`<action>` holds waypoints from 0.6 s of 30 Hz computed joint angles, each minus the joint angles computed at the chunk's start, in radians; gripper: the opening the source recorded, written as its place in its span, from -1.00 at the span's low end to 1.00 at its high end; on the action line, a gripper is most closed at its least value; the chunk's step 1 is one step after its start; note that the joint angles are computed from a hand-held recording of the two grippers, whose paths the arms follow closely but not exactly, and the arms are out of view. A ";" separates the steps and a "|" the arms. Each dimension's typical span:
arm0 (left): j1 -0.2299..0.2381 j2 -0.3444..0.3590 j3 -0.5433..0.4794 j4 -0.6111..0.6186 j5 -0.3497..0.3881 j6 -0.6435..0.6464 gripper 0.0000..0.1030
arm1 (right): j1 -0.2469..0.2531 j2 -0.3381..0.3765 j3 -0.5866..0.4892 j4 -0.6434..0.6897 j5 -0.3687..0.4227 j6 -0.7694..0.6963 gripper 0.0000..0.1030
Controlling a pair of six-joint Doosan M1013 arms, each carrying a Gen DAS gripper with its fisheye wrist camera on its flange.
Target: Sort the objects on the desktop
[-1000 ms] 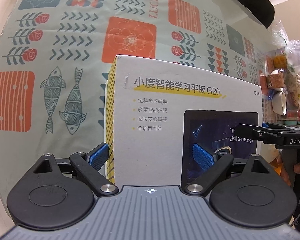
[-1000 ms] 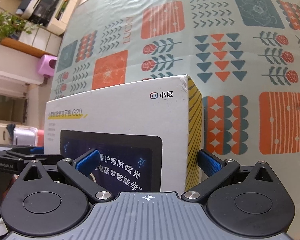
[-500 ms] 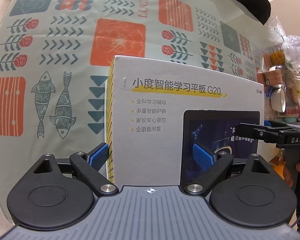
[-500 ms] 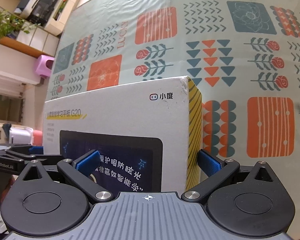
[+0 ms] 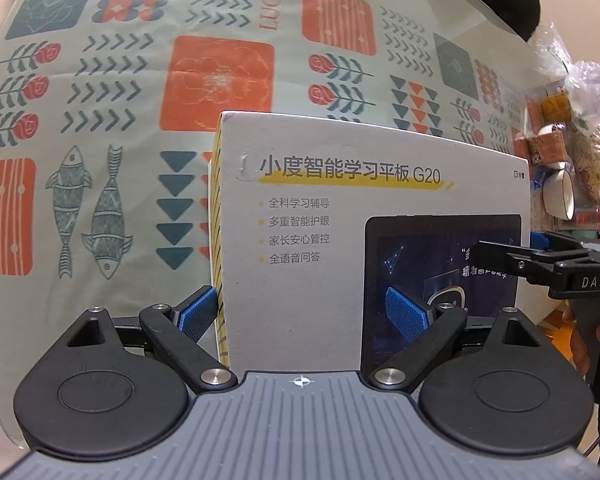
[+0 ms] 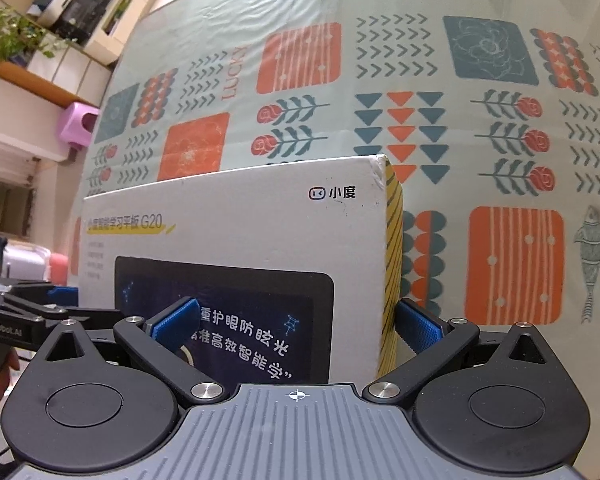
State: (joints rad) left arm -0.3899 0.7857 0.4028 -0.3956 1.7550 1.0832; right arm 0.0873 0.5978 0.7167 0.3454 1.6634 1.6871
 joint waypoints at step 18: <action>-0.027 0.035 -0.073 0.039 0.043 -0.015 1.00 | -0.031 -0.014 0.078 0.052 -0.049 -0.015 1.00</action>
